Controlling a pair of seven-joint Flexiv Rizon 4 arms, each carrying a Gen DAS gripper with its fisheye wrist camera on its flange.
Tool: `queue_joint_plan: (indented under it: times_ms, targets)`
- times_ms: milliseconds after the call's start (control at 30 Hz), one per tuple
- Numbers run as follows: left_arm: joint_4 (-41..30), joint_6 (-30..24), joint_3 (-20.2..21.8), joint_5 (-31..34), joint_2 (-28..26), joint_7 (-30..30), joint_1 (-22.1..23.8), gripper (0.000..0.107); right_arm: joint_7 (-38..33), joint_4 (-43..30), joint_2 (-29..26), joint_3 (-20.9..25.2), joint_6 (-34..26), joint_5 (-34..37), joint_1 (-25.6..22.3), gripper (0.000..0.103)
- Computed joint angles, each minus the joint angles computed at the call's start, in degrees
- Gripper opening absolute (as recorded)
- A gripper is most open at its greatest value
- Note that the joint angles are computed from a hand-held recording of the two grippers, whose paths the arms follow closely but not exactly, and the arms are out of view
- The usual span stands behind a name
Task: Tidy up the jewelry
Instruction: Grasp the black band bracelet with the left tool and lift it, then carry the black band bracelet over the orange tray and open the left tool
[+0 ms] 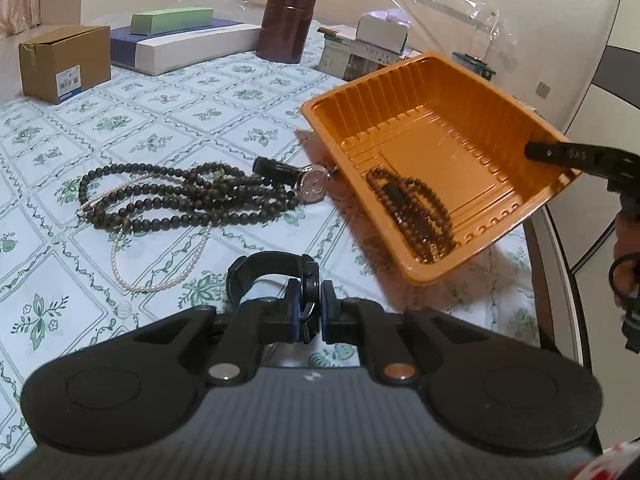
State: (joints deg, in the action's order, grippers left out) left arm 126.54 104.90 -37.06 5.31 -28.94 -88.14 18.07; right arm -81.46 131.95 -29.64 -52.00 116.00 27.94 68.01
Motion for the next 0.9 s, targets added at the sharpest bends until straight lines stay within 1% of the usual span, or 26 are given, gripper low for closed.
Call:
queue_joint_plan:
  times_ms: [233, 467, 900]
  targets:
    - [-0.87, 0.52, -2.13, 0.39, -0.46, -0.87, 1.35, 0.008, -0.01, -0.01, 0.01, -0.06, -0.05, 0.01, 0.05, 0.007]
    - [-3.30, 0.58, -4.76, 1.16, -1.96, -1.03, 2.35, 0.008, -0.01, -0.01, 0.06, 0.03, -0.01, -0.02, -0.03, 0.007]
    - [-9.46, -0.50, -7.94, 1.27, -6.75, 2.03, 0.41, 0.008, 0.06, 0.01, 0.04, -0.07, -0.06, -0.05, 0.06, 0.007]
